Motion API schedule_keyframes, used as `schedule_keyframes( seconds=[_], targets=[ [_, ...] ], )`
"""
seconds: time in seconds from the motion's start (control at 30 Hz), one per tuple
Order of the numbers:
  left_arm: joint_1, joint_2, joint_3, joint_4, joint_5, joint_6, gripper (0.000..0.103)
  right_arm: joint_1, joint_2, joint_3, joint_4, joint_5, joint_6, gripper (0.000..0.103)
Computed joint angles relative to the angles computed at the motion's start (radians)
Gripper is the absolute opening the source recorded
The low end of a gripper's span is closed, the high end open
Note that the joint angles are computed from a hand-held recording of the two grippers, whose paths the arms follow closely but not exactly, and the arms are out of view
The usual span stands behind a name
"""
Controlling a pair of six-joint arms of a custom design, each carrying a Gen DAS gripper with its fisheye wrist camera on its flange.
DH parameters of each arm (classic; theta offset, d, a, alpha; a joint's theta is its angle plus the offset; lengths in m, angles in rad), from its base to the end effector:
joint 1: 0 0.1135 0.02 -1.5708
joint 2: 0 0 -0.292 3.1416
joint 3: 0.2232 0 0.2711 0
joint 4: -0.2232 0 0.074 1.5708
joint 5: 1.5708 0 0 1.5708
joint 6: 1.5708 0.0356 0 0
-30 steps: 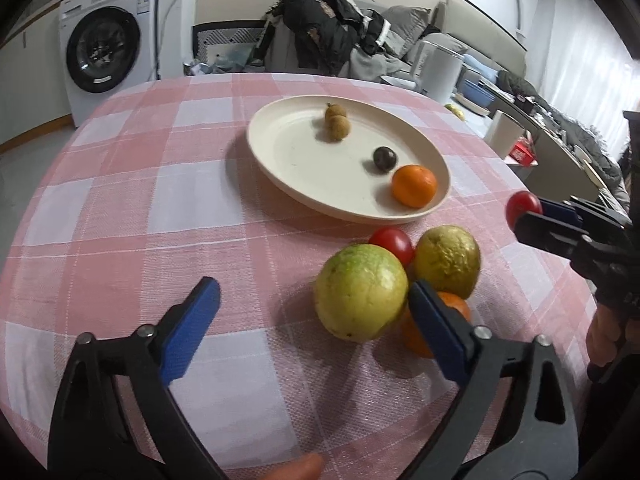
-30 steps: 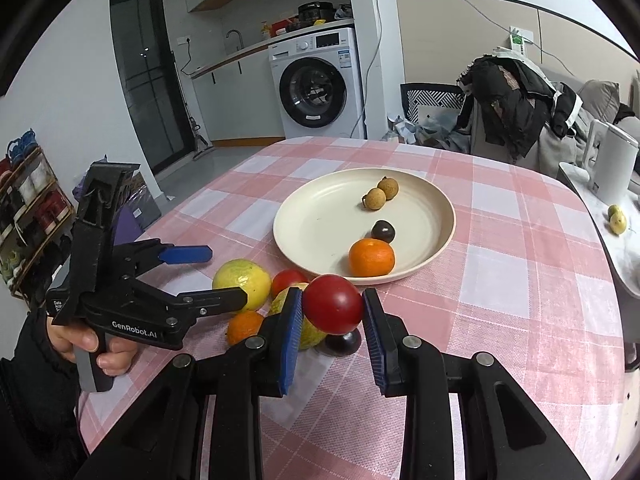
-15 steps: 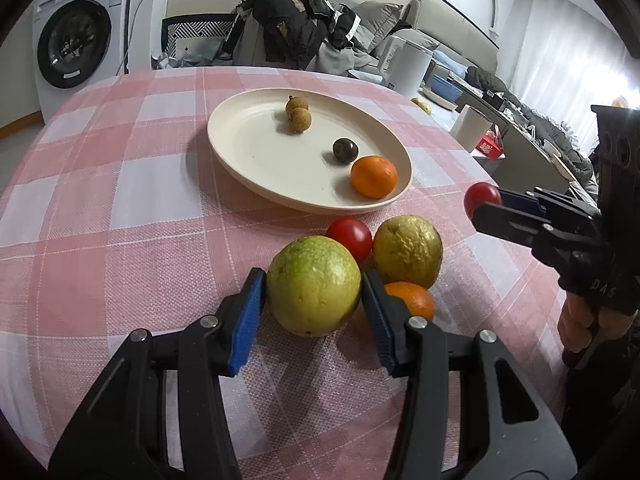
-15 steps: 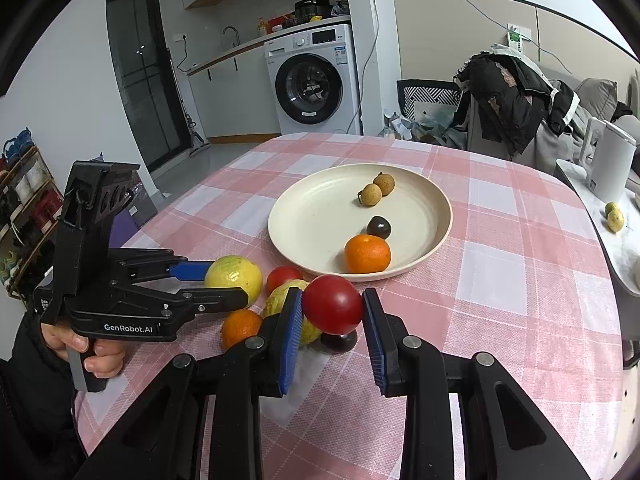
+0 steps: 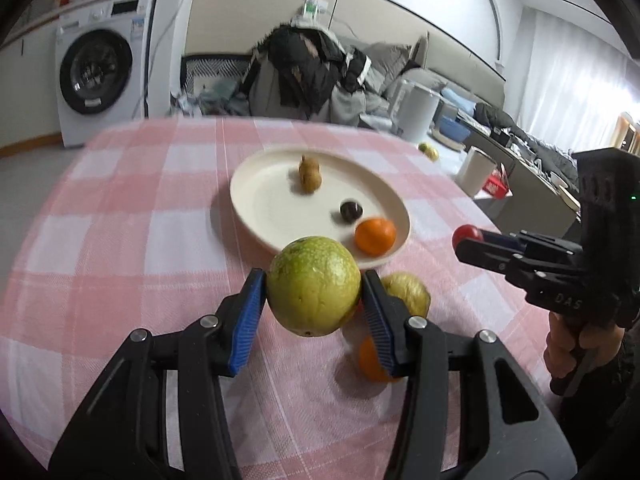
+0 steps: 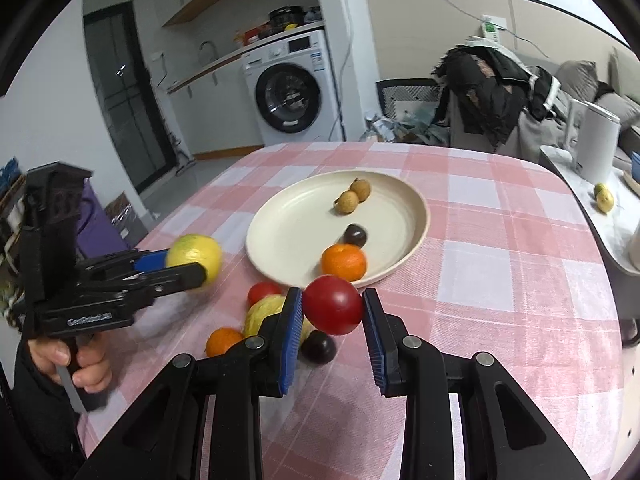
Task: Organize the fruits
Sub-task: 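Carry the red fruit and green guava onto the cream plate and open both tools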
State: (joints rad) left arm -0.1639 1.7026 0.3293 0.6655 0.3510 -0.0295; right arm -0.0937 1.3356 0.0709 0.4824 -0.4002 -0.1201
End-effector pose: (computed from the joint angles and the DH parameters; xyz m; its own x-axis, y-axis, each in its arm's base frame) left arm 0.2454 -0.0530 0.0857 -0.6533 0.0800 -0.7529 0.3919 0.8866 -0.2459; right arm 0.1652 -0.0016 0.0882 -0.6741 -0.0475 -0.7371 -0.2717 0.9439 0.1877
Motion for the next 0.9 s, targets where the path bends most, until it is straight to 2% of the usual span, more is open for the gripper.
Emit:
schedule_keyframes(
  seconds=[0.17,0.33,0.53,0.8,0.9],
  targets=[
    [-0.026,-0.049,0.008,0.002,-0.056,-0.011,0.046,-0.073,0.027,0.038,-0.003,-0.07,0.076,0.031],
    [-0.051,-0.032,0.054,-0.018,-0.108,-0.004,0.046,-0.045,0.009,0.085,-0.041,-0.026,0.119,0.031],
    [-0.093,0.061,0.133,-0.012,-0.157,-0.019,0.046,-0.024,0.051,0.128,-0.008,-0.011,0.166,0.031],
    [-0.111,0.209,0.262,-0.026,-0.181,-0.024,0.046,-0.012,0.237,0.217,0.068,0.0,0.214,0.031],
    [-0.112,0.256,0.305,-0.045,-0.187,-0.021,0.046,0.003,0.298,0.252,0.076,0.042,0.217,0.031]
  ],
)
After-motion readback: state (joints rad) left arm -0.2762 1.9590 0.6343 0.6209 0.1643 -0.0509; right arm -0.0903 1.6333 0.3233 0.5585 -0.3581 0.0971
